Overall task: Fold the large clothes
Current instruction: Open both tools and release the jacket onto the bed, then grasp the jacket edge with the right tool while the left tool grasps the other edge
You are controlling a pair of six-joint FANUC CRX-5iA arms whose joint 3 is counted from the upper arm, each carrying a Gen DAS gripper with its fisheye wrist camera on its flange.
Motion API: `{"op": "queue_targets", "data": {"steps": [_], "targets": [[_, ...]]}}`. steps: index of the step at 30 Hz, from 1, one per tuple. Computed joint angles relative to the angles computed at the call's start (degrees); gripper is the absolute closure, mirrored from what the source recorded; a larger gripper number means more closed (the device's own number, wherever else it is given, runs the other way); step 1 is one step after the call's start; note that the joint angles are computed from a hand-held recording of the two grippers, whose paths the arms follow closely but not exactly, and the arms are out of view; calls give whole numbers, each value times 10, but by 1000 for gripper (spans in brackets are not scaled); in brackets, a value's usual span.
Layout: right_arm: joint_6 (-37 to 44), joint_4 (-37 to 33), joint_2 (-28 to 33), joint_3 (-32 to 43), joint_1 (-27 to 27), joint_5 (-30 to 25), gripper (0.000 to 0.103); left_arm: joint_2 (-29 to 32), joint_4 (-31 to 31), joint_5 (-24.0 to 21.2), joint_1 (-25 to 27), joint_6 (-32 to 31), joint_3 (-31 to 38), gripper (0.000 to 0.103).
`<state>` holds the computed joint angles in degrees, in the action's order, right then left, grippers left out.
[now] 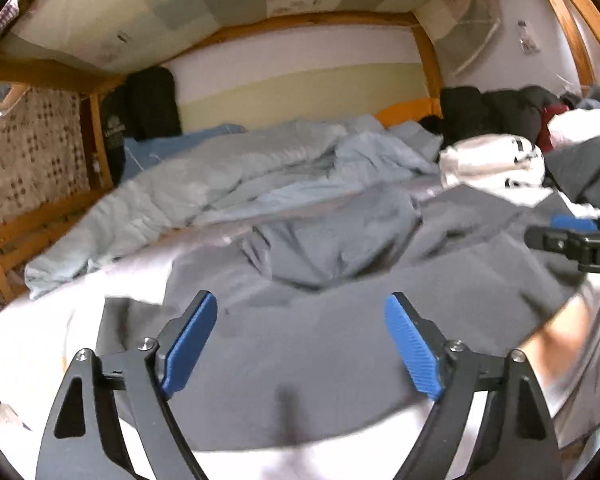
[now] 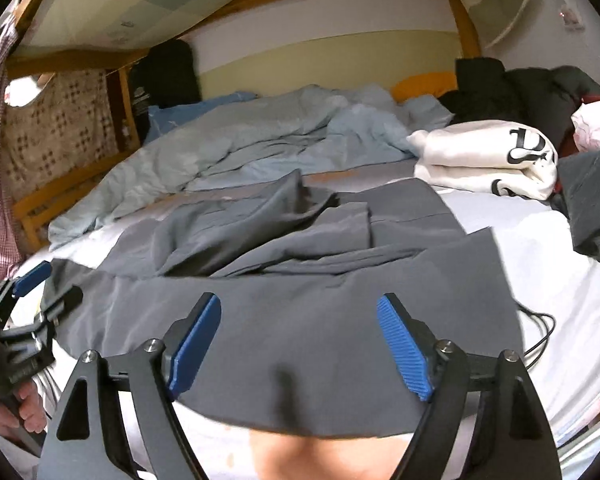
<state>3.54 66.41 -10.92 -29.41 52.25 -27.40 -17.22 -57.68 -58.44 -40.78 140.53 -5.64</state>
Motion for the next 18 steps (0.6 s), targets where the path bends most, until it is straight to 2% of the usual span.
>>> {"op": "queue_targets", "data": {"steps": [2, 5, 6, 9, 10, 14, 16, 18], "targets": [[31, 10, 2, -3, 15, -9, 21, -6, 51, 20, 27, -37, -13, 13], [115, -17, 8, -2, 41, -25, 20, 9, 54, -2, 21, -70, -13, 5], [144, -29, 15, 3, 54, -46, 20, 18, 69, -5, 28, -95, -10, 2], [185, 4, 45, 6, 87, -125, 20, 69, 68, -66, 16, -155, 22, 1], [199, 19, 53, 4, 95, -142, 20, 77, 62, -74, 9, -169, 23, 1], [244, 42, 62, -5, 112, -162, 20, 98, 53, -99, -4, -185, 27, 0], [262, 42, 73, -3, 119, -185, 20, 108, 19, -125, -18, -155, 33, 0], [288, 9, 84, 13, 123, -209, 20, 111, 1, -144, -16, -123, 38, 0]]}}
